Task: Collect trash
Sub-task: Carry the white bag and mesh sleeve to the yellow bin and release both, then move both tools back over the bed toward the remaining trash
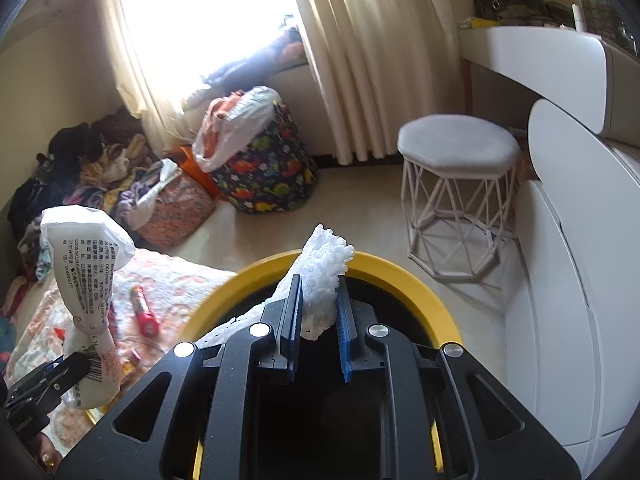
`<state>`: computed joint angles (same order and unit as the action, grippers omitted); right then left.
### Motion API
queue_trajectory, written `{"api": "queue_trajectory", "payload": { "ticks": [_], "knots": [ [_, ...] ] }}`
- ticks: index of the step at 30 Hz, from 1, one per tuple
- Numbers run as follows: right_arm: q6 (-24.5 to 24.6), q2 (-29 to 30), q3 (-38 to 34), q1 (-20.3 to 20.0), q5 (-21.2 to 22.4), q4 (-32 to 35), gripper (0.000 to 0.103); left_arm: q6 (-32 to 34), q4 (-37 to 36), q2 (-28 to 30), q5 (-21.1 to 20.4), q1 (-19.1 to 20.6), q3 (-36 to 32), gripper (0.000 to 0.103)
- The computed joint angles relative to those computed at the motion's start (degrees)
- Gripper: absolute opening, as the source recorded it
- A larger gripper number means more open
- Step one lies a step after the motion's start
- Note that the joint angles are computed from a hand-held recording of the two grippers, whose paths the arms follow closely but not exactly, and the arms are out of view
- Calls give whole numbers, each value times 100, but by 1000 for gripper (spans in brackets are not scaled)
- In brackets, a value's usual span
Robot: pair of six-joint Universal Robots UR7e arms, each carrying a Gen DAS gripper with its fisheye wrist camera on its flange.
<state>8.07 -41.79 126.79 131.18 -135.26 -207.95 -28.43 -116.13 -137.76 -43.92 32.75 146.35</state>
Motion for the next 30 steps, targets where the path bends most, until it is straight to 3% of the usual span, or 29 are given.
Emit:
{"api": "queue_trajectory", "payload": {
  "ticks": [5, 11, 14, 16, 18, 20, 24, 30],
  "knots": [
    [131, -13, 39, -162, -38, 177, 15, 353, -715, 557, -265, 329, 88, 28],
    [395, -99, 130, -326, 206, 302, 20, 723, -1443, 1224, -529, 757, 117, 32],
    [481, -142, 152, -386, 286, 313, 34, 778, -1558, 1339, -486, 852, 143, 41],
    [525, -137, 157, -378, 304, 255, 48, 750, -1537, 1247, -385, 814, 196, 56],
    [532, -138, 152, -364, 318, 181, 55, 599, -1424, 1096, -268, 736, 225, 77],
    [491, -111, 141, -340, 320, 73, 56, 379, -1185, 793, 3, 540, 285, 90],
    [329, -9, 81, -234, 320, -197, 68, 73, -669, 309, 447, 232, 300, 92],
    [53, 157, -64, 20, 389, -536, 76, -455, 253, -283, 966, -206, 216, 92]
  ]
}}
